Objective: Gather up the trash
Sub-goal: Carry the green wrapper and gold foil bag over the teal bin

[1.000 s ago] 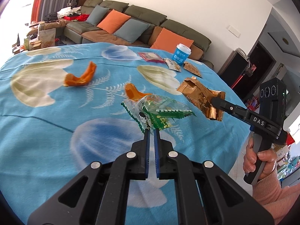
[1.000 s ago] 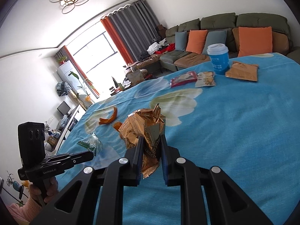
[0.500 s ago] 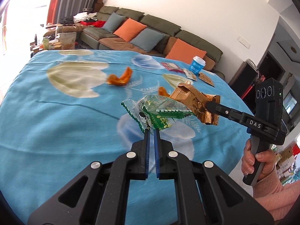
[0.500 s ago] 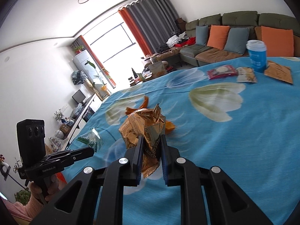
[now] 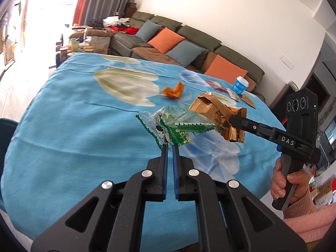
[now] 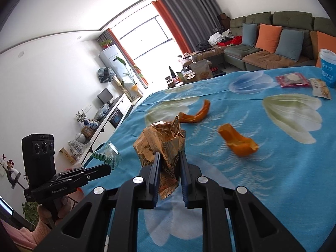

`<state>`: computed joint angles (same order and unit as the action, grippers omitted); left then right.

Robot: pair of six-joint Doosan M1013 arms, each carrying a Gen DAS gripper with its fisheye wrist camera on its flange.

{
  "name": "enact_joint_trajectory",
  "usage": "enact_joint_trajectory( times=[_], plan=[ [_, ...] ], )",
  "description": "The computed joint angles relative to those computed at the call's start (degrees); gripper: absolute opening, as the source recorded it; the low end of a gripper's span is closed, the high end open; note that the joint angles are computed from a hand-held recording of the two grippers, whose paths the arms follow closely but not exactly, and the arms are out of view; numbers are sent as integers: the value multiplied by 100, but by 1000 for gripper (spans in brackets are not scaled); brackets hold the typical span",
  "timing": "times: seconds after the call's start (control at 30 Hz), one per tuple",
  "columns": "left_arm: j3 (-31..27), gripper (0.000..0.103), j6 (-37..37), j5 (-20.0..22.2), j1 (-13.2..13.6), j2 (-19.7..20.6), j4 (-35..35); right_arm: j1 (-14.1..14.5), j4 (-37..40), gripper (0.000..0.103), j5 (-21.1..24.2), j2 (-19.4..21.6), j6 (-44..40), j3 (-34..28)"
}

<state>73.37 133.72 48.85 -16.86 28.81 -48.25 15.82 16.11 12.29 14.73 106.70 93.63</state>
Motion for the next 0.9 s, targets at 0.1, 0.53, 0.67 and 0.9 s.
enact_joint_trajectory(
  times=[0.1,0.53,0.67,0.9],
  plan=[
    [49,5,-55,-99,68,-32,3,26,523,16,74,95,-555,-138],
    [191,5,-247,-394,324,-147,68,91,2029,16,549,557,-2205,-827],
    [215,5,-316,-486,369,-179,92,129,2229,16,694,673,-2398,-992],
    [269,5,-365,-622,445,-231,108,164,2428,16,928,870,-2641,-1297]
  ],
)
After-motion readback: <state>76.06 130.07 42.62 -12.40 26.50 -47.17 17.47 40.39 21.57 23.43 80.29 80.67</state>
